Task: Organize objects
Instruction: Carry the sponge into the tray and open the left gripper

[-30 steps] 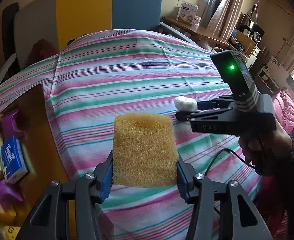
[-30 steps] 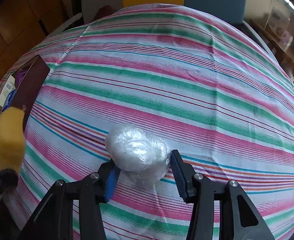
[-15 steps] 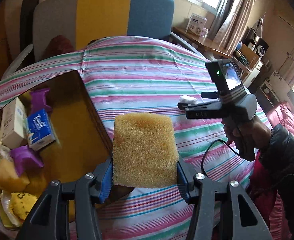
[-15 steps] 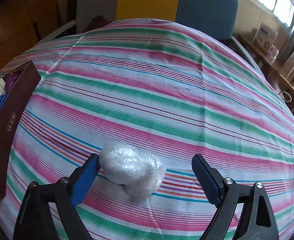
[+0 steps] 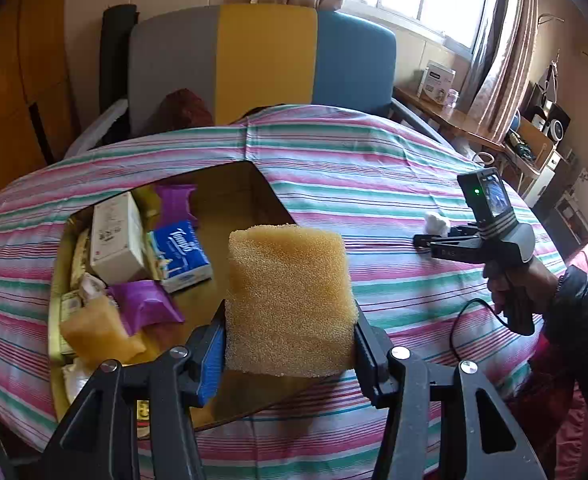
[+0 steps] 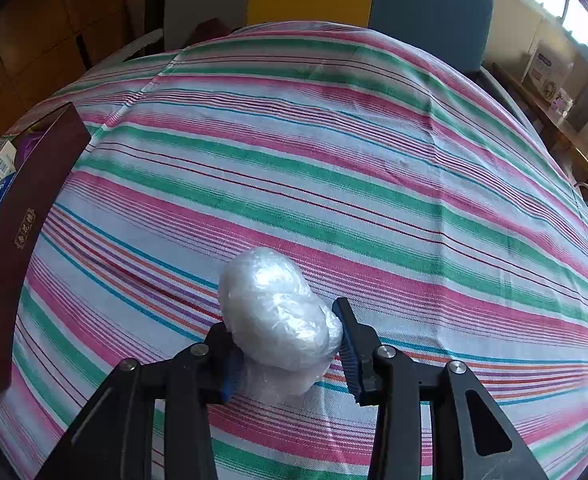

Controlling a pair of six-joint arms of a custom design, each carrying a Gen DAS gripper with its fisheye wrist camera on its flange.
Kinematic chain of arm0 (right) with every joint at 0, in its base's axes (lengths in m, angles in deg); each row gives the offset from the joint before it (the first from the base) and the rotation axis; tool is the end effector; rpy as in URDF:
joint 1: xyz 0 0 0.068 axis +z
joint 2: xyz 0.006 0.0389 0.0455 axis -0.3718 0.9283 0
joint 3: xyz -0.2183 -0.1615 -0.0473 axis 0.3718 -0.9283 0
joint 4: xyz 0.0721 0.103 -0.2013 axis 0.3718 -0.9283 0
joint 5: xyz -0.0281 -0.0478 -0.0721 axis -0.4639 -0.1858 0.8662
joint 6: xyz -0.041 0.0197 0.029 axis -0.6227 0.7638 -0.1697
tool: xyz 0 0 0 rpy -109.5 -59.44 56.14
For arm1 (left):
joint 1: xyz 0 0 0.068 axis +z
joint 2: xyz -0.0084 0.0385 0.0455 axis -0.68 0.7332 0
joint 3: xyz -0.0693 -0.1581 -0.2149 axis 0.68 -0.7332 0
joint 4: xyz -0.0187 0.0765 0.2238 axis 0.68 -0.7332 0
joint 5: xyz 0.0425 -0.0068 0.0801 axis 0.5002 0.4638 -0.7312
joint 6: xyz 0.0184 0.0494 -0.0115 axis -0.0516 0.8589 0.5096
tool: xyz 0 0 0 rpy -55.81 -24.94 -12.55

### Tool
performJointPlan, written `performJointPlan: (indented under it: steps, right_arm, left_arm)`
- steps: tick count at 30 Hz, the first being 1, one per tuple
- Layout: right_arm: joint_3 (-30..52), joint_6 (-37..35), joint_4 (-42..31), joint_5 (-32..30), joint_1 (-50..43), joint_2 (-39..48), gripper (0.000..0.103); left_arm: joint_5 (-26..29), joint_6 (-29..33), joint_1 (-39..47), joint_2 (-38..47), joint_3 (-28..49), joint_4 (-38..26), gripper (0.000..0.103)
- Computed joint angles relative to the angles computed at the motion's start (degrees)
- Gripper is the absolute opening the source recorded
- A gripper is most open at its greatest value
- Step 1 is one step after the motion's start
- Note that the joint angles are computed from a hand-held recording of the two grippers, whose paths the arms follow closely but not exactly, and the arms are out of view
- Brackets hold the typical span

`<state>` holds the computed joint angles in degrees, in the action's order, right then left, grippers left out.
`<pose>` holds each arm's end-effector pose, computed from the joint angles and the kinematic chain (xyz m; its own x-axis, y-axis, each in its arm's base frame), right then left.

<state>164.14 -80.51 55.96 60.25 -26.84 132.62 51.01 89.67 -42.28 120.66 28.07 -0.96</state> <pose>0.4074 -0.0296 0.1254 -0.8169 -0.3135 -0.4842 -0.3378 0.9404 -0.0390 0.2071 -0.0036 0.2265 -0.7680 0.0291 -0.6398 0.1220 0.9873 -0.1015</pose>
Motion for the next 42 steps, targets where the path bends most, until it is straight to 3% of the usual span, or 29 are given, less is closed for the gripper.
performJointPlan:
  steps: [7,14,31,36,42]
  right_arm:
    - [-3.0,0.8,2.9,-1.3,-0.7,-1.2,0.042]
    - [-5.6,-1.5,6.4,4.2,1.9,-2.4,0.042]
    - [-6.4,-0.4,7.0,1.8,0.8,-2.6,0.042]
    - [-6.4,-0.7,7.3,2.2,1.0,-2.5,0.042]
    - [-6.7,-0.9,7.9,2.6,1.2,-2.5,0.042]
  left_arm:
    - [2.0,2.3,4.1,-1.7,-1.8,-0.5,0.054]
    - [2.9,3.7,7.0,-3.3,-2.7,-0.8,0.054]
    - [6.4,6.0,12.6,-1.3,-4.3,-0.2,0.054]
    - [11.1,9.1,21.5,-0.5,-3.2,-1.6,0.054]
    - [17.4,15.7,39.1,3.4,-0.5,-4.8,0.054]
